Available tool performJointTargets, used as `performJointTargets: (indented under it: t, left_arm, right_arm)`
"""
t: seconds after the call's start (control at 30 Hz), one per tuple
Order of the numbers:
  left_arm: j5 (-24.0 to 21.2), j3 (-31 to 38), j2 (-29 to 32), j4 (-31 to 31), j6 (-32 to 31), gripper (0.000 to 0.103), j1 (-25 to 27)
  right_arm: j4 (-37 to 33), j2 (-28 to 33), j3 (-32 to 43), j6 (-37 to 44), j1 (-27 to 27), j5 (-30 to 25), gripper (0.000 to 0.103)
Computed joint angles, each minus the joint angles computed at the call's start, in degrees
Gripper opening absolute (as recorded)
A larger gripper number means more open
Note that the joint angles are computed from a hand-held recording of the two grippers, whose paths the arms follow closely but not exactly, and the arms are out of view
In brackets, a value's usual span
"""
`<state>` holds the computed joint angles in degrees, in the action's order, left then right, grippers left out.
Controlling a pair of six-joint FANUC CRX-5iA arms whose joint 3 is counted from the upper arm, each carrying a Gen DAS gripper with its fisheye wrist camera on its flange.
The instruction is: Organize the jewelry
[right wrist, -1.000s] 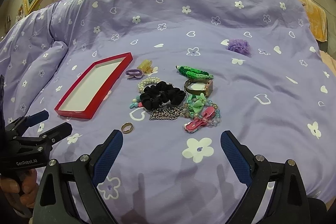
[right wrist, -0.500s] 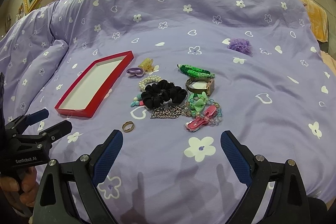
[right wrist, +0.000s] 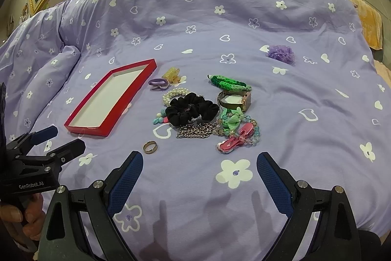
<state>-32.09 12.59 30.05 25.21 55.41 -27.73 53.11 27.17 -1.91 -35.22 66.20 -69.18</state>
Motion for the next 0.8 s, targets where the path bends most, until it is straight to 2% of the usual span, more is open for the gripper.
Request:
performJointTargets:
  t: [0.53,0.8]
  left_arm:
    - [-3.0,5.0,3.3,0.56,0.38,0.103,-0.49]
    - [-7.93,14.15,9.09,0.77,0.6,0.103,-1.29]
  right_arm:
    - [1.81,-1.45,-2.68,-2.27,-0.7,2.35,0.095]
    - [3.01,-3.8,-6.24,-4.77,-2.78,4.85,0.095]
